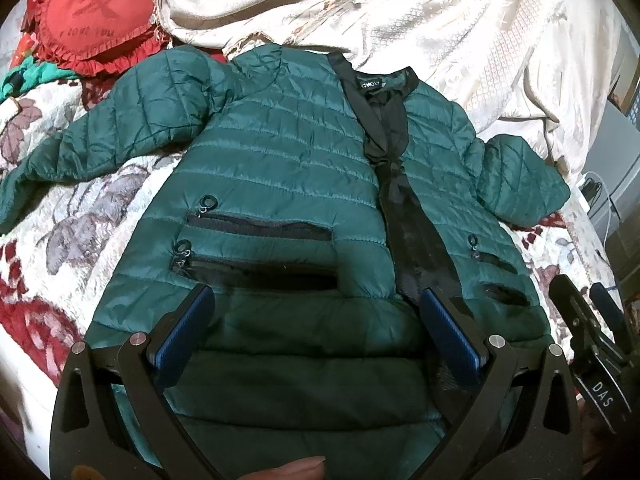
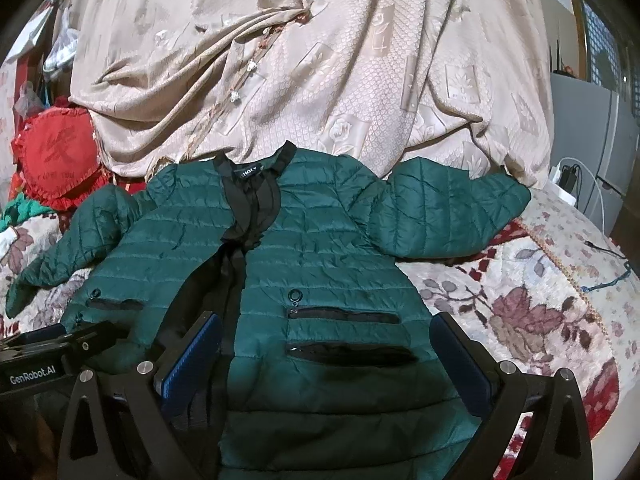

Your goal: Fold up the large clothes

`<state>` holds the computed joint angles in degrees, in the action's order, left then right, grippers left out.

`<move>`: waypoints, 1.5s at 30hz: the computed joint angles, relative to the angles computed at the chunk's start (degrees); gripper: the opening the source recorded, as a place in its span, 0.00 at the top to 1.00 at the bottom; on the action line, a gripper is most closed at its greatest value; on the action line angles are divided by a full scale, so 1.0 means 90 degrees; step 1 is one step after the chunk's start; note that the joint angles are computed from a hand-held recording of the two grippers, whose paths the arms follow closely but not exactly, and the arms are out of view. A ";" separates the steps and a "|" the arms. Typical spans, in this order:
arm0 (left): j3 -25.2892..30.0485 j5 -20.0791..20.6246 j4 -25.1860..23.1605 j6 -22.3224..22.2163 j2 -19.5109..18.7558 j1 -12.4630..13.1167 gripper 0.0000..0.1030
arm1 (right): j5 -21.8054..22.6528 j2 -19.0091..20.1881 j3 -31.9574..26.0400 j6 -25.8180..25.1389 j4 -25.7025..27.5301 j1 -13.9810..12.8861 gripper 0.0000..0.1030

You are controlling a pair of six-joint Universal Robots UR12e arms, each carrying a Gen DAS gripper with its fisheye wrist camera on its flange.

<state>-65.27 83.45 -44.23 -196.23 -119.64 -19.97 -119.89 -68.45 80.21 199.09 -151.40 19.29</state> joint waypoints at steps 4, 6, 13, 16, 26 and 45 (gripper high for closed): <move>-0.0016 -0.0081 0.0015 -0.0053 0.0004 0.0022 0.00 | -0.0068 0.0031 -0.0049 -0.0042 0.0068 0.0022 0.00; -0.0017 -0.0121 0.0011 -0.0081 0.0007 0.0033 0.00 | -0.0083 0.0030 -0.0052 -0.0049 0.0093 0.0023 0.00; -0.0025 -0.0133 0.0014 -0.0093 0.0011 0.0034 0.00 | -0.0081 0.0027 -0.0059 -0.0055 0.0115 0.0022 0.00; -0.0026 -0.0121 0.0013 -0.0091 0.0012 0.0033 0.00 | -0.0084 0.0029 -0.0059 -0.0049 0.0105 0.0022 0.00; 0.0004 -0.0049 -0.0062 -0.0100 -0.0005 0.0032 0.00 | -0.0066 0.0040 -0.0070 -0.0022 0.0101 0.0025 0.00; 0.0028 -0.0174 -0.0050 -0.0604 0.0005 0.0249 0.00 | -0.0030 0.0033 -0.0050 0.0009 0.0089 0.0020 0.00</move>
